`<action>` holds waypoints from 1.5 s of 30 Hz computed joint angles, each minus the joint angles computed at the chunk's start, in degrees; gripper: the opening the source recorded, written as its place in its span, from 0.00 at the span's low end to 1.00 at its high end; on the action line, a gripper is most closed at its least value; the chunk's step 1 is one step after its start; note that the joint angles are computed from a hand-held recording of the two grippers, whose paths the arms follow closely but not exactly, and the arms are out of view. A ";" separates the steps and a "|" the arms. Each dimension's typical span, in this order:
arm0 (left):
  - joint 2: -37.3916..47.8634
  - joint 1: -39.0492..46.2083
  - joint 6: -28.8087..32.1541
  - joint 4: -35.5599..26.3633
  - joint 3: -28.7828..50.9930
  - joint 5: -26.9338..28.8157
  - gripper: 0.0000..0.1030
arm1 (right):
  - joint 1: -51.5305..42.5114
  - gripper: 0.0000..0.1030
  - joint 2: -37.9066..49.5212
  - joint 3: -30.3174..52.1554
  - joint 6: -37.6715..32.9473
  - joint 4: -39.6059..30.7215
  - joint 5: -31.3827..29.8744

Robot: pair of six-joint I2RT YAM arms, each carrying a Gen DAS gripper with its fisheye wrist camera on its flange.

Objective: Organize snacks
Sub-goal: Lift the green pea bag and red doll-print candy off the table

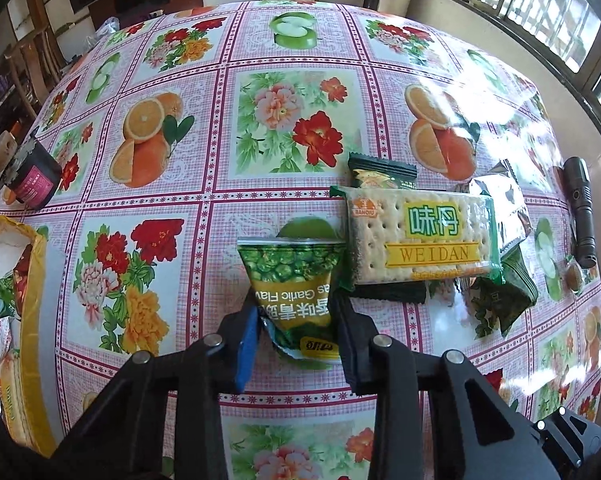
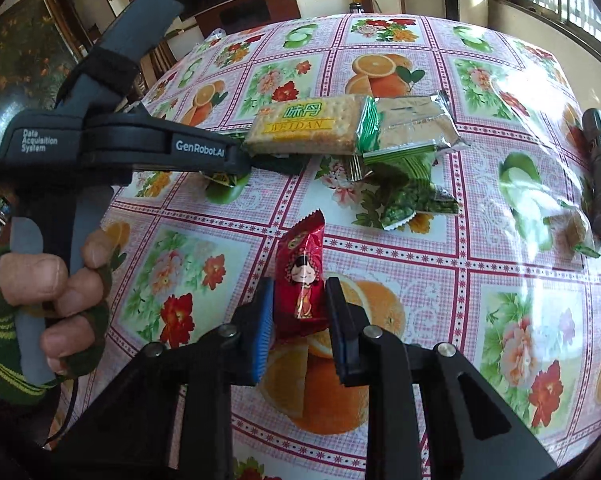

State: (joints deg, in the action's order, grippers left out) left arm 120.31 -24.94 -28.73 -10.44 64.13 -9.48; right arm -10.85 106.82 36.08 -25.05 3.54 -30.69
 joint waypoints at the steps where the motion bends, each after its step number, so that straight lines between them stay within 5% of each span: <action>1: -0.62 -0.16 0.04 0.48 -1.04 -0.06 0.30 | -1.02 0.26 -0.95 -0.71 -0.09 -0.59 -1.14; 12: -15.24 -5.55 -2.15 9.54 -23.10 -2.78 0.29 | -16.07 0.26 -14.11 -9.57 -5.88 -10.31 -14.31; 21: -28.14 -12.76 -7.70 7.36 -33.70 -6.68 0.29 | -25.12 0.26 -14.72 -10.44 -14.78 -19.14 -18.93; 32: -36.18 -19.92 -11.82 -0.13 -34.27 -13.45 0.29 | -32.58 0.26 -8.52 -8.30 -23.26 -26.25 -21.50; 45: -38.01 -31.77 -17.36 -3.14 -32.90 -20.53 0.29 | -49.39 0.26 -13.66 -7.13 -41.05 -44.06 -23.15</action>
State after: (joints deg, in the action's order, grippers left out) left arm 82.31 -56.71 -46.09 -13.58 31.23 -30.02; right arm -60.24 93.15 28.95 -66.10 -40.52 -53.84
